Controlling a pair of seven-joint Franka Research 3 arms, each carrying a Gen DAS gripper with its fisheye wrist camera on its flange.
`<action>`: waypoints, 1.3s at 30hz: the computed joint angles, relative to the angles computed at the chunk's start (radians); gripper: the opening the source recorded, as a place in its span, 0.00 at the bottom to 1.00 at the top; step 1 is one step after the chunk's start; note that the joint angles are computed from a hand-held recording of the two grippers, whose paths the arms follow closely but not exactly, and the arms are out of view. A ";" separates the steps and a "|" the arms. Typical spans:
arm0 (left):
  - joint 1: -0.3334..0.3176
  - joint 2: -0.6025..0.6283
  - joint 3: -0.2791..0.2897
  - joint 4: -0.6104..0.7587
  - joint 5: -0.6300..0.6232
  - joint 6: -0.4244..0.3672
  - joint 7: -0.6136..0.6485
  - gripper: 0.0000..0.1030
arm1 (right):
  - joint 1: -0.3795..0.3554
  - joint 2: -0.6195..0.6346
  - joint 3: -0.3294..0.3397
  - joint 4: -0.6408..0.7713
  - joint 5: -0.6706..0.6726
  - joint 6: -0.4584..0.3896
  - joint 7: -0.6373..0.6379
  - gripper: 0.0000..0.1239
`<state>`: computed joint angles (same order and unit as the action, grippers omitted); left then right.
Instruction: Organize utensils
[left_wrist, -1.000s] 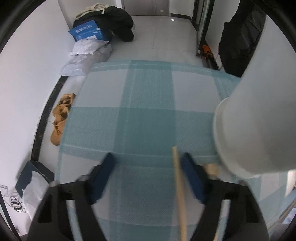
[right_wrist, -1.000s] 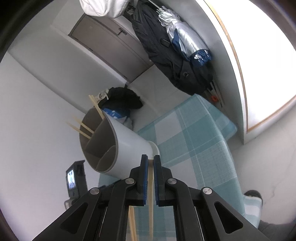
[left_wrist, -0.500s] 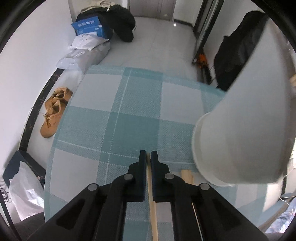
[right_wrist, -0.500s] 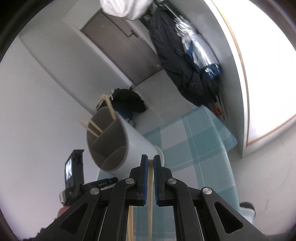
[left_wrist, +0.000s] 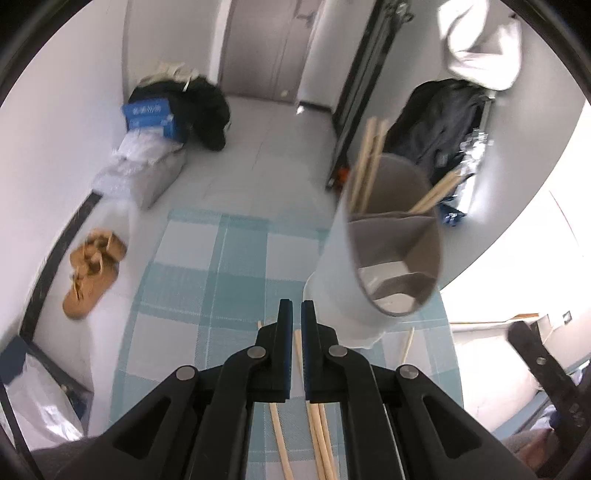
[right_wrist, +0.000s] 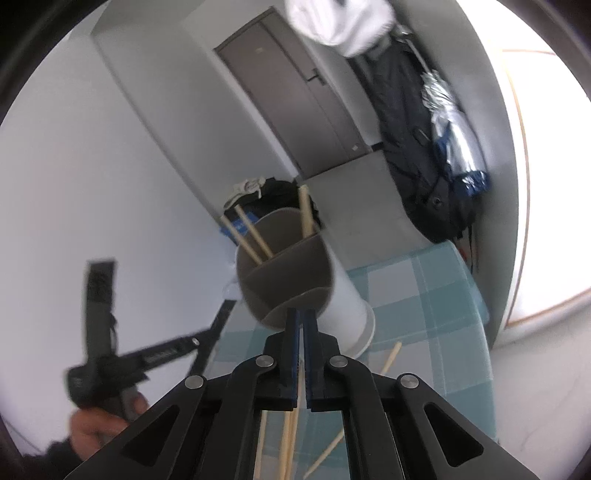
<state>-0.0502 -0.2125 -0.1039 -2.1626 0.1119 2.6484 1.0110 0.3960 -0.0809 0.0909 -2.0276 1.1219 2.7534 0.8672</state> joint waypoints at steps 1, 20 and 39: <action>-0.002 -0.005 0.004 -0.006 -0.006 0.004 0.010 0.00 | 0.002 -0.004 0.006 -0.008 -0.021 0.015 0.008 0.01; 0.054 0.060 0.044 -0.087 -0.132 -0.034 0.084 0.50 | -0.081 0.254 -0.011 0.151 -0.706 -0.208 0.732 0.30; 0.077 0.088 0.053 -0.056 -0.174 -0.044 0.104 0.50 | 0.052 0.314 -0.059 0.158 -1.306 -0.086 1.023 0.08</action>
<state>0.0273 -0.1246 -0.0509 -2.2190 -0.0620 2.6042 1.1152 0.4484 0.2326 0.0322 -1.8700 -0.1837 2.6670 1.8901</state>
